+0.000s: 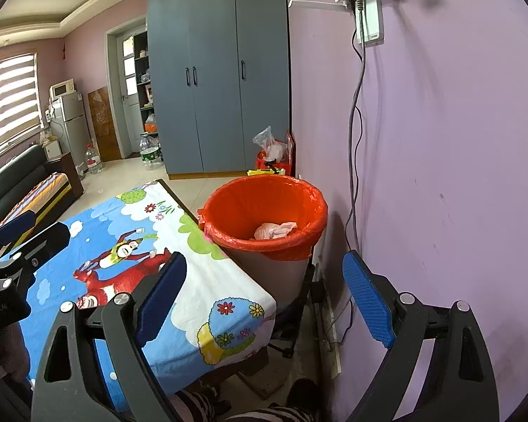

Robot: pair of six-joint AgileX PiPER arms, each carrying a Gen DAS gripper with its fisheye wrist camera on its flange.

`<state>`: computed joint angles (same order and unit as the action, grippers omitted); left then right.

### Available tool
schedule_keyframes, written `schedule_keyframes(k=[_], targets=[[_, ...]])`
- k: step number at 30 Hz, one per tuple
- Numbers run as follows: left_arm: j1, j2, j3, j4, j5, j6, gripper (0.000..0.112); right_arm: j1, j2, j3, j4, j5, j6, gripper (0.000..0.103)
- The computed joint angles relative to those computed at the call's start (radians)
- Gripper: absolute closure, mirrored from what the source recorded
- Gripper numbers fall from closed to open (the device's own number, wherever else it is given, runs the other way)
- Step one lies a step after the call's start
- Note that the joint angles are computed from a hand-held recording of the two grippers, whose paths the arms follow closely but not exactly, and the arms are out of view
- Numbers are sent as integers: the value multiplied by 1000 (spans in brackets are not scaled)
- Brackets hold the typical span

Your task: Collect trash

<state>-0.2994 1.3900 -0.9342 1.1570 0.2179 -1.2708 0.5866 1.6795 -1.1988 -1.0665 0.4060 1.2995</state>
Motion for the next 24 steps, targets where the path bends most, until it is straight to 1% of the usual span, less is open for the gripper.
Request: schedule_keyframes(k=[4, 7, 12, 15, 21, 24], targets=[[-2, -2, 2, 4, 3, -3, 14, 1, -10, 18, -21, -4, 26, 18], [-7, -6, 12, 62, 6, -67, 14, 4, -20, 34, -36, -4, 44, 18], [-28, -15, 36, 209, 25, -215, 14, 2, -28, 47, -49, -10, 56, 18], [-47, -23, 56, 333, 53, -340, 14, 3, -32, 59, -66, -12, 74, 18], [-49, -28, 67, 361, 57, -378, 14, 1, -44, 84, -101, -20, 113, 18], [-45, -34, 79, 394, 56, -425, 14, 2, -45, 89, -113, -22, 125, 18]])
